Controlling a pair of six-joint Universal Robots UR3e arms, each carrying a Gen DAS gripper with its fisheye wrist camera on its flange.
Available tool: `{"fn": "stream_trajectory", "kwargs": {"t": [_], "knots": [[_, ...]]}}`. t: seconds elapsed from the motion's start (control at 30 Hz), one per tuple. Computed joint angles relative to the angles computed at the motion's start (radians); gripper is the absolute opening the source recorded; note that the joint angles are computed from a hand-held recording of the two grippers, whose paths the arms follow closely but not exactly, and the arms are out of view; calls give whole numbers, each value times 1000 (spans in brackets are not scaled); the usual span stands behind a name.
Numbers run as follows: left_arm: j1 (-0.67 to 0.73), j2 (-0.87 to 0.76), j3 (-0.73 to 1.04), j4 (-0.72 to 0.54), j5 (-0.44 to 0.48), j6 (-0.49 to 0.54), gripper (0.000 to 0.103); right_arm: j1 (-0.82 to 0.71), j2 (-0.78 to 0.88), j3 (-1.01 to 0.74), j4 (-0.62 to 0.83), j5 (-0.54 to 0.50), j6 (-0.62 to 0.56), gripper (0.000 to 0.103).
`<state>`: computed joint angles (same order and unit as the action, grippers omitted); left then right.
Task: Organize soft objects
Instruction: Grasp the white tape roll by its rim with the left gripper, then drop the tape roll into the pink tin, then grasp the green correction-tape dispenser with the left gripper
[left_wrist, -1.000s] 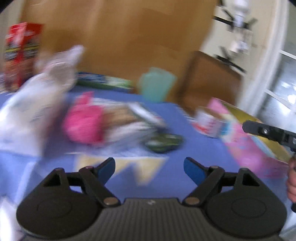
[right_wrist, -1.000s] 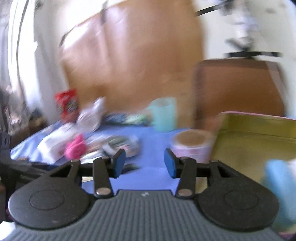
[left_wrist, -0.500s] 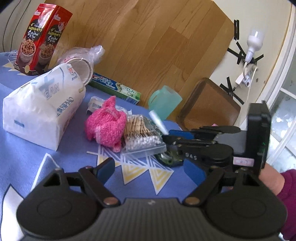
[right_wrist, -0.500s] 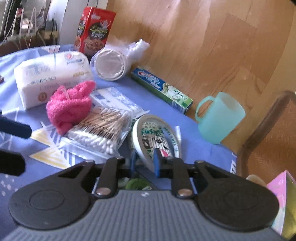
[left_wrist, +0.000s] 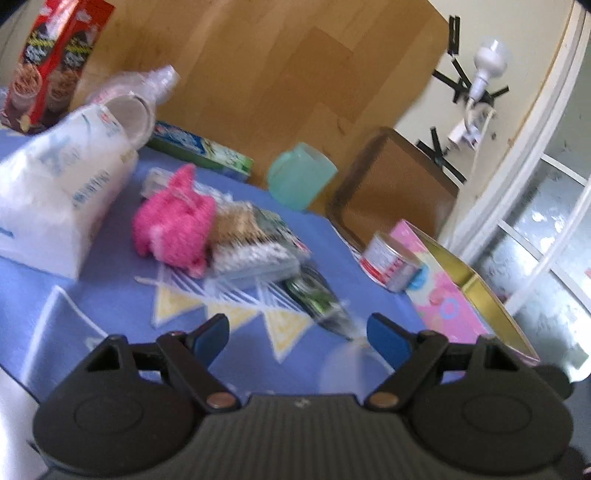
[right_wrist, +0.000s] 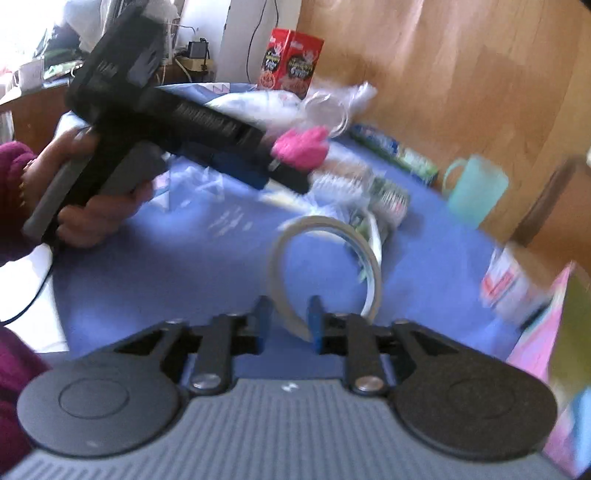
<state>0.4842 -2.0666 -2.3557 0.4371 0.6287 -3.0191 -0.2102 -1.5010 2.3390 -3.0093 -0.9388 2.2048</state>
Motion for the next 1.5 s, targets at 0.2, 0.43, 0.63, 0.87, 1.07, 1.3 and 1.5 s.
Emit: {"fn": "stream_trajectory", "kwargs": {"t": [0.2, 0.43, 0.63, 0.87, 1.07, 1.3, 1.5], "knots": [[-85, 117, -2, -156, 63, 40, 84, -95, 43, 58, -96, 75, 161, 69], [-214, 205, 31, -325, 247, 46, 62, -51, 146, 15, -136, 110, 184, 81], [-249, 228, 31, -286, 298, 8, 59, -9, 257, 0, -336, 100, 308, 75], [-418, 187, 292, -326, 273, 3, 58, -239, 109, 189, -549, 214, 343, 75], [-651, -65, 744, -434, 321, -32, 63, -479, 20, 233, -580, 238, 361, 75], [-728, -142, 787, -381, 386, -42, 75, -470, 254, 84, -795, -17, 528, 76], [-510, 26, 367, -179, 324, -18, 77, -542, 237, 82, -755, 131, 634, 54]]}}
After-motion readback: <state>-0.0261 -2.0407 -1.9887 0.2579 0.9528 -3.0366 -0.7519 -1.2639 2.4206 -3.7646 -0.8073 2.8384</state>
